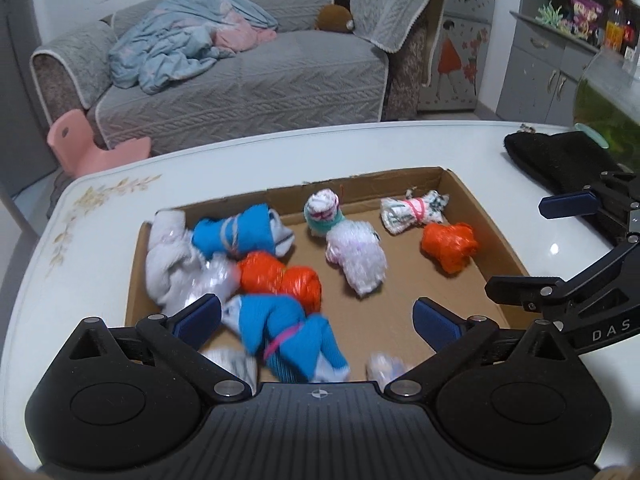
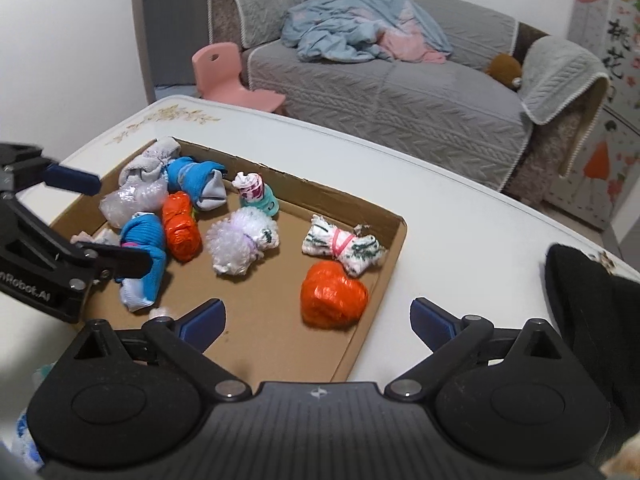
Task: Organize objects
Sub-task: 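Withdraw both grippers from the tray toward the remaining items, then grasp the pink-white tied sock with the right gripper while the left grasps the teal-tied bubble-wrap bundle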
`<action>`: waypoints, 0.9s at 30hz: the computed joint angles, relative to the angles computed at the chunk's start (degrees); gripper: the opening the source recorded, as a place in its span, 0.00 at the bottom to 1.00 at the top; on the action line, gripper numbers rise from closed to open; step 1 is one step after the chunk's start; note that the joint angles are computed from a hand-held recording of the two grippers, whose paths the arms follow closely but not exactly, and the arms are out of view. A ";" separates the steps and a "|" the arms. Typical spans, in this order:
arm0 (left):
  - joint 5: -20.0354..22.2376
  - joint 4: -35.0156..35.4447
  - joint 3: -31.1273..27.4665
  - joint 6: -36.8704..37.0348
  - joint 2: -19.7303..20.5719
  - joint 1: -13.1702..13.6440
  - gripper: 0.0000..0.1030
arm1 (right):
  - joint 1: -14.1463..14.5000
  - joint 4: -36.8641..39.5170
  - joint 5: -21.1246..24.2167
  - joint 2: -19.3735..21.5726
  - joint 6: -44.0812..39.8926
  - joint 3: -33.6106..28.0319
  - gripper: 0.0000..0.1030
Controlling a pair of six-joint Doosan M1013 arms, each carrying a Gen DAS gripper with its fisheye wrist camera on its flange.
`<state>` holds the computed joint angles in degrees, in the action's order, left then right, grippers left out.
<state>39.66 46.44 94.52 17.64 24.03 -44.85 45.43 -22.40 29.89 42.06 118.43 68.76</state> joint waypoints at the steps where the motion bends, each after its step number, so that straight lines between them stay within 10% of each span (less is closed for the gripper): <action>1: 0.05 0.72 0.85 -1.15 -0.48 -0.42 0.99 | 0.38 -1.36 -0.52 -0.54 1.81 0.86 0.98; 12: -1.66 2.82 9.32 -7.73 -4.60 -4.43 0.99 | 4.40 -9.82 -7.18 -5.04 15.27 9.52 0.99; 27: 0.98 -3.84 9.88 -2.51 -2.64 -3.89 1.00 | 4.58 6.97 -5.67 -1.97 8.05 7.85 0.99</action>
